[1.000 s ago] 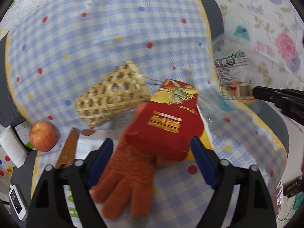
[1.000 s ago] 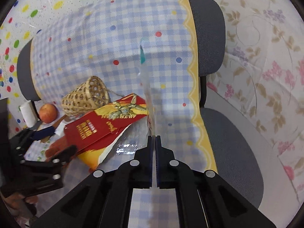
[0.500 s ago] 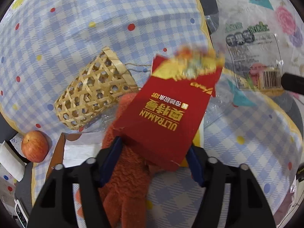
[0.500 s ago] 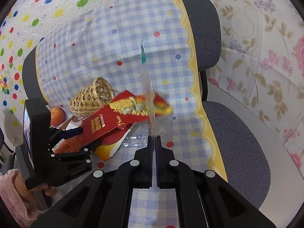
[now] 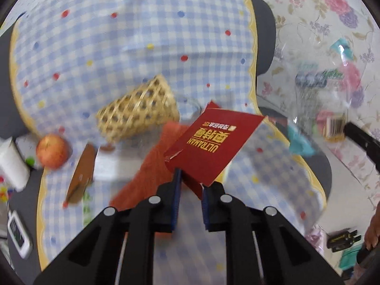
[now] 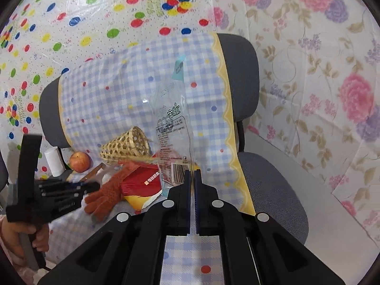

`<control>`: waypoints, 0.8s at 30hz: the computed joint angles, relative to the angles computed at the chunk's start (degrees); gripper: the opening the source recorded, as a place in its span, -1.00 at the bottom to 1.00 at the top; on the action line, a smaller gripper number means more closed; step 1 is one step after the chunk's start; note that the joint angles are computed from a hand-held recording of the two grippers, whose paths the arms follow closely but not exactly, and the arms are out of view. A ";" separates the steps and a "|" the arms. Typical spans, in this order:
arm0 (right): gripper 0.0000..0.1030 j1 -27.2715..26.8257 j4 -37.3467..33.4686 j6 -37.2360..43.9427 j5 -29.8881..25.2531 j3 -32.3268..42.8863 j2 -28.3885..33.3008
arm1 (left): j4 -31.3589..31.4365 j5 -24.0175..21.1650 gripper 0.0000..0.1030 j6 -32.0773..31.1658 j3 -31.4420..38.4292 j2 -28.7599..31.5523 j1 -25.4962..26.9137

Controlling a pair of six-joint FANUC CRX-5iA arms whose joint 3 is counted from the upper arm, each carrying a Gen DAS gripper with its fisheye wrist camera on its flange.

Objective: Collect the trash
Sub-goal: 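Grasp the clear snack bag with the right tool while the left tool grips the red box, then carry the snack bag and white card with both tools over the pink-lined bin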

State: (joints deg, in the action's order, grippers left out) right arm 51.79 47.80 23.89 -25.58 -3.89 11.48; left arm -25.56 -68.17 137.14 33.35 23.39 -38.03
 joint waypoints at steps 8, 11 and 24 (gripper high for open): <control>-0.95 2.78 4.48 -8.14 -2.25 -10.18 -7.13 | -1.89 -3.81 -1.00 9.86 -7.79 -4.65 -3.52; -0.95 4.32 2.67 -8.14 -3.66 -12.18 -7.99 | -1.60 -0.06 -1.00 11.96 -11.93 -7.36 -3.97; -0.94 5.15 1.93 -9.88 -4.01 -12.65 -4.53 | -6.13 5.11 0.17 9.86 -15.33 -7.56 -3.89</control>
State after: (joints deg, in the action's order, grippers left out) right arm 56.94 49.74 14.01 -29.59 -16.53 6.96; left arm -31.69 -63.06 147.01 18.02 15.83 -41.92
